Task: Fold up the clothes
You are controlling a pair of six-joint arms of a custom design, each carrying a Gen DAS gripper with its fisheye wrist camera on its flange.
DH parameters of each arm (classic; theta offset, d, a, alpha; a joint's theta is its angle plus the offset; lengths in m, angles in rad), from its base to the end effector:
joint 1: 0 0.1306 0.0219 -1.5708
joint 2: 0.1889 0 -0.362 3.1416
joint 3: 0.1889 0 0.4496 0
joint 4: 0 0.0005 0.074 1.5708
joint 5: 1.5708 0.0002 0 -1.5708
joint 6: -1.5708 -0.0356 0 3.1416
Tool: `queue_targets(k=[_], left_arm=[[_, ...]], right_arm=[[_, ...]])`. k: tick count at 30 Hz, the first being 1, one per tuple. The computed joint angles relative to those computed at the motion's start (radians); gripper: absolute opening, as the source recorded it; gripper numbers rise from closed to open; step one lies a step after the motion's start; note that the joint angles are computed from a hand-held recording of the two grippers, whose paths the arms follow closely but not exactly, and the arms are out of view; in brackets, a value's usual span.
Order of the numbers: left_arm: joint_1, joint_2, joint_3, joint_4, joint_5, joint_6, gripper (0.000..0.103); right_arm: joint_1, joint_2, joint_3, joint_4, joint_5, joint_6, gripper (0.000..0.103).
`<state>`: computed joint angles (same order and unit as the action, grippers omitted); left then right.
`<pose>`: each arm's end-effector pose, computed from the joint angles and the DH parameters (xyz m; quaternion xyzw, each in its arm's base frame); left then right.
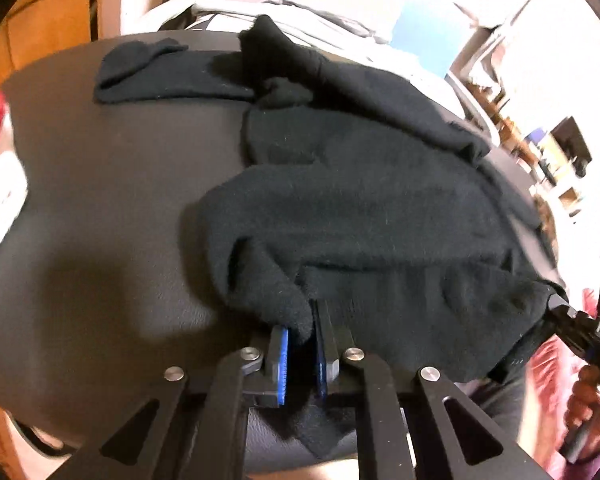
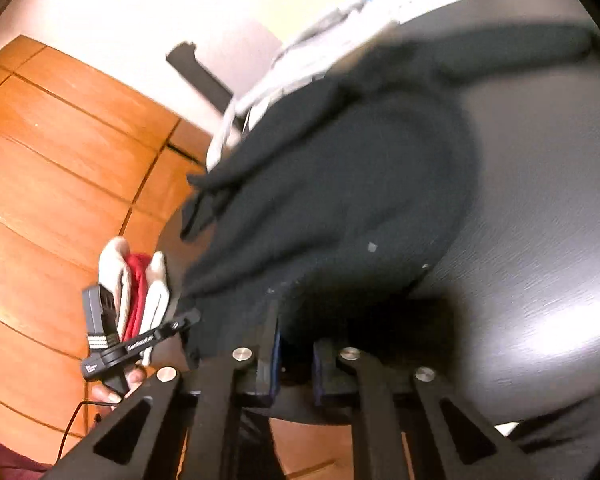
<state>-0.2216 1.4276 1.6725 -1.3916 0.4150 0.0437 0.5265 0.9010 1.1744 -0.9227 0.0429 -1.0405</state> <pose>0.5024 -0.1284 0.5040 0.1282 0.9490 -0.2269 0.1775 0.3248 0.1864 0.5065 0.2369 0.8637 0.3001 0.3285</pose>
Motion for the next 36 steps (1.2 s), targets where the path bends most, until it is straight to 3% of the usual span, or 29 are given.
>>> queue_targets(k=[3, 6, 9, 11, 13, 16, 19, 21, 22, 25, 27, 31, 34, 36], left_arm=[[0.029, 0.002, 0.019, -0.042, 0.097, -0.002, 0.009], [0.028, 0.007, 0.018, -0.116, 0.113, -0.076, 0.009], [0.007, -0.002, -0.018, -0.183, 0.075, -0.151, 0.009], [0.002, -0.03, -0.056, -0.177, 0.055, -0.18, 0.009], [0.005, -0.047, -0.069, -0.193, 0.05, -0.216, 0.009], [0.016, -0.046, -0.056, -0.244, 0.022, -0.275, 0.01], [0.03, -0.045, -0.034, -0.239, -0.075, -0.313, 0.015], [0.036, -0.019, 0.014, -0.194, -0.12, -0.29, 0.015], [0.037, -0.001, 0.043, -0.166, -0.14, -0.272, 0.014], [0.024, 0.05, 0.122, -0.09, -0.171, -0.226, 0.014], [-0.028, 0.072, 0.144, -0.023, -0.241, -0.237, 0.015], [-0.114, 0.094, 0.114, 0.06, -0.356, -0.301, 0.015], [-0.163, 0.082, 0.06, 0.115, -0.463, -0.334, 0.016], [-0.182, 0.048, 0.02, 0.141, -0.507, -0.362, 0.016]], right_arm=[[-0.018, -0.075, -0.003, -0.098, 0.065, 0.005, 0.009], [-0.049, -0.133, -0.024, -0.204, 0.097, -0.022, 0.009], [-0.087, -0.176, -0.096, -0.235, 0.045, -0.077, 0.009], [-0.074, -0.165, -0.123, -0.268, 0.02, -0.11, 0.009], [-0.068, -0.187, -0.149, -0.25, 0.016, -0.15, 0.009], [-0.066, -0.223, -0.178, -0.231, 0.021, -0.219, 0.022], [-0.039, -0.186, -0.088, -0.371, 0.182, -0.185, 0.026], [-0.012, -0.136, -0.007, -0.442, 0.323, -0.105, 0.027], [-0.012, -0.111, 0.026, -0.437, 0.359, -0.044, 0.028], [-0.049, -0.026, 0.087, -0.347, 0.289, 0.1, 0.029], [-0.059, 0.026, 0.107, -0.283, 0.23, 0.171, 0.028], [-0.04, 0.209, 0.197, -0.294, 0.189, 0.311, 0.028], [-0.021, 0.302, 0.247, -0.354, 0.223, 0.4, 0.027], [-0.014, 0.297, 0.245, -0.371, 0.266, 0.448, 0.027]])
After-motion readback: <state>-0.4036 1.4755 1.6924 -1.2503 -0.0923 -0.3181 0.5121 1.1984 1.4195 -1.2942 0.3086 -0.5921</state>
